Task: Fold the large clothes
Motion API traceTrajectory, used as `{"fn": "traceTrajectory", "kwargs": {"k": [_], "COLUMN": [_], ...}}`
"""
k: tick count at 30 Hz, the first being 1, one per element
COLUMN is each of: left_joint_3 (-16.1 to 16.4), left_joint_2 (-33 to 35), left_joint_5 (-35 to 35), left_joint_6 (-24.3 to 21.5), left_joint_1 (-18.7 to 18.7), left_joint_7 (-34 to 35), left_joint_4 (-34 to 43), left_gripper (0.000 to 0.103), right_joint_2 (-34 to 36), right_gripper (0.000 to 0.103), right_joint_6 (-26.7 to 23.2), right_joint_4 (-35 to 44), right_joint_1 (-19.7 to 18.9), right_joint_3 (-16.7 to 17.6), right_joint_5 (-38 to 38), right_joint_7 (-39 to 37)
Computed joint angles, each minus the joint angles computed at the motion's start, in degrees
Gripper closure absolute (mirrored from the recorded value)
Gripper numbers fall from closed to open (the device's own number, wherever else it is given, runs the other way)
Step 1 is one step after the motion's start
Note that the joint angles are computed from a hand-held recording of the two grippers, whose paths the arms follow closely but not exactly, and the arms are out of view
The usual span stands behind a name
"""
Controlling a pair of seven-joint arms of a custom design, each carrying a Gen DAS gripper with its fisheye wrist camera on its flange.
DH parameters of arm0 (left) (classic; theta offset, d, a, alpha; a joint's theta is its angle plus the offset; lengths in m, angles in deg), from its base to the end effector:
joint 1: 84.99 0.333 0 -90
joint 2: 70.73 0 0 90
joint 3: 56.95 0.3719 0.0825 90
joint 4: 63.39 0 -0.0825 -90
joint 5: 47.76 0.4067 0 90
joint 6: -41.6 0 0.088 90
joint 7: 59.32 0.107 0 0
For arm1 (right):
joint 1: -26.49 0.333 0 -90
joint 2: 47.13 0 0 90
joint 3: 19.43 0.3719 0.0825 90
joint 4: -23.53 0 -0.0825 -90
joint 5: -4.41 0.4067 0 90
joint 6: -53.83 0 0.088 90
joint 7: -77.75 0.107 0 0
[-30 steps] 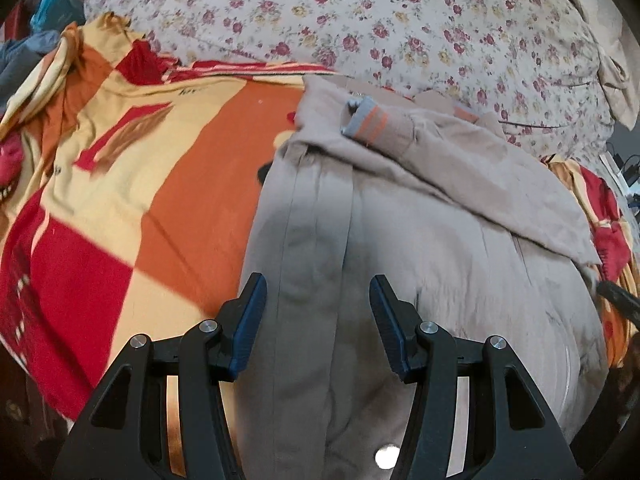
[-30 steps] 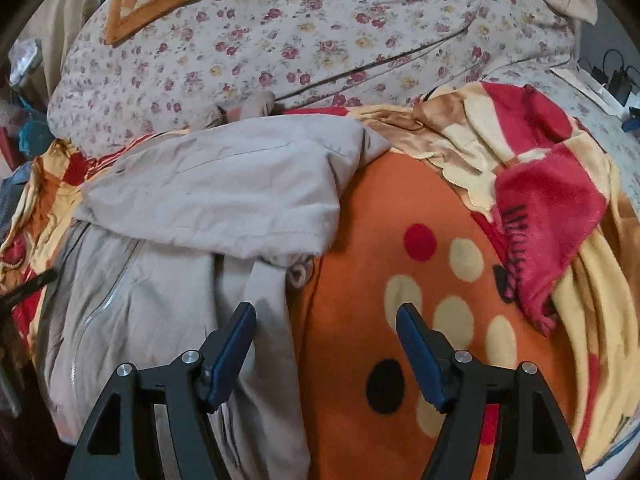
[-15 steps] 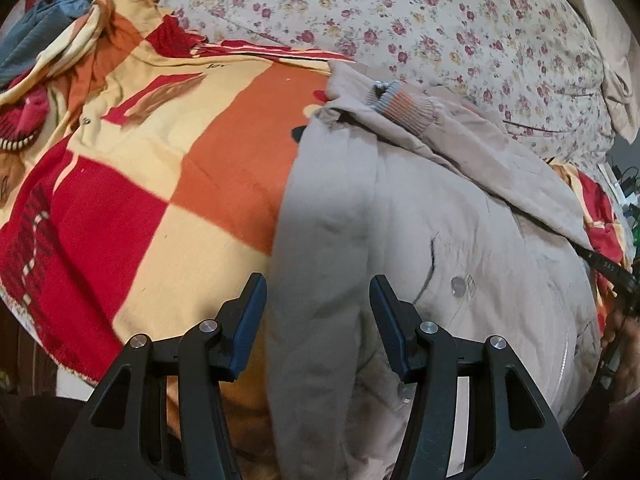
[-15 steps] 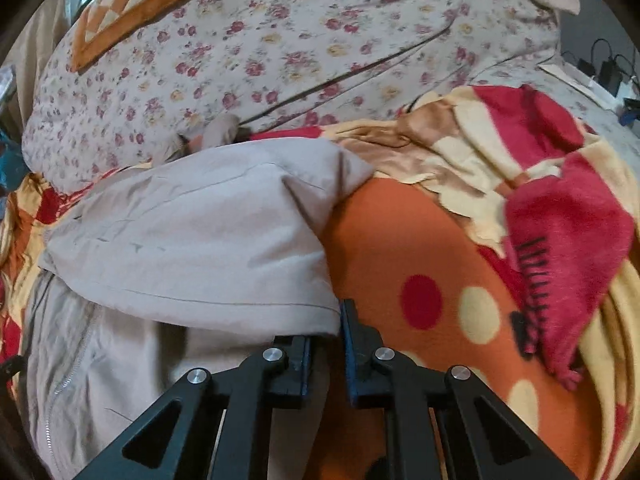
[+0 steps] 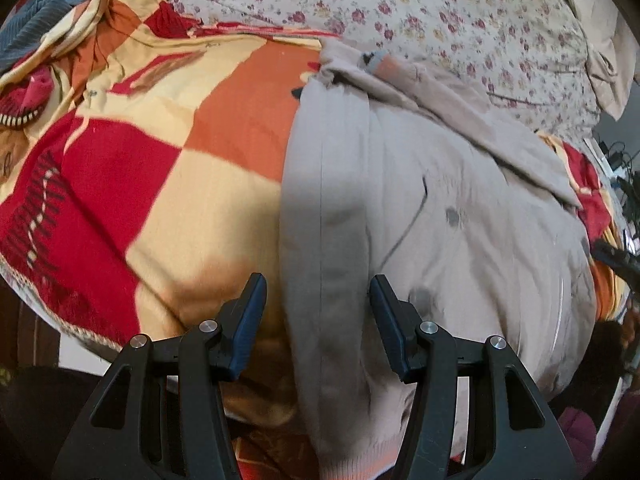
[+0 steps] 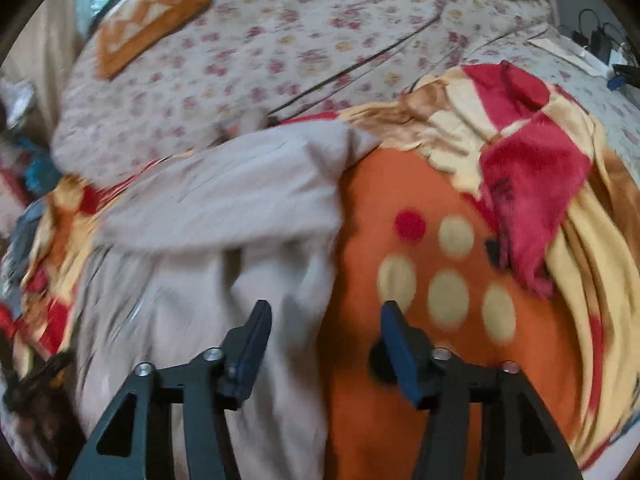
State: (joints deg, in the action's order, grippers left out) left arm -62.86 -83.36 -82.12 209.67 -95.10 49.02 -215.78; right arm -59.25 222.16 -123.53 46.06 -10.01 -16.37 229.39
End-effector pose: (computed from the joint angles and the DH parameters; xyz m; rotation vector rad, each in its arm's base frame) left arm 0.4372 -0.0883 0.3974 -1.9835 2.0756 -0.7426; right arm 0.4065 0.2536 0.4390 -1.5928 2.0070 -0.2699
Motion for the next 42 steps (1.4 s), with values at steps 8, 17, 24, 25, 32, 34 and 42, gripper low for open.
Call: {"fn": "traceTrajectory", "kwargs": {"k": [8,17,24,25,32,34,42], "left_joint_3": [0.36,1.41,0.26,0.13,-0.68,-0.67,0.35], "left_joint_2": [-4.08,-6.25,-3.88,-3.51,-2.36,-2.45,-5.25], "left_joint_5": [-0.75,-1.99,-3.58,-3.94,-5.29,-6.15,-8.38], "left_joint_6": [-4.35,-13.18,-15.78,-15.86,-14.65,-14.44,-16.57], "left_joint_1": [-1.0,-0.83,-0.56,-0.62,-0.98,-1.25,-1.72], "left_joint_7": [3.09,6.9,8.61,8.73,8.67,9.21,13.71], "left_joint_4": [-3.77,-5.86,-4.46,-4.32,-4.44,-4.5,-5.28], "left_gripper": [0.036,0.035,0.035,0.035,0.035,0.036,0.068], "right_joint_2": [-3.76,-1.59,1.94,2.47,4.27,4.13,1.24], "right_gripper": [0.032,0.027,0.021,0.02,0.02,0.035,0.053], "right_joint_6": [3.08,0.25,-2.03,-2.49,-5.54,-5.21,-5.26], "right_joint_4": [-7.07,-6.85,-3.9,-3.44,-1.63,-1.74,-3.76], "right_joint_1": [13.63,24.89,30.29,31.32,29.03,27.63,24.47], "right_joint_3": [-5.61,-10.5,-12.15,-12.56,-8.98,-7.2,-2.86], "right_joint_5": [16.92,36.81,52.33,56.09,61.64,60.77,64.41], "right_joint_7": [-10.34,-29.5,-44.4,-47.45,-53.86,-54.1,-58.12]}}
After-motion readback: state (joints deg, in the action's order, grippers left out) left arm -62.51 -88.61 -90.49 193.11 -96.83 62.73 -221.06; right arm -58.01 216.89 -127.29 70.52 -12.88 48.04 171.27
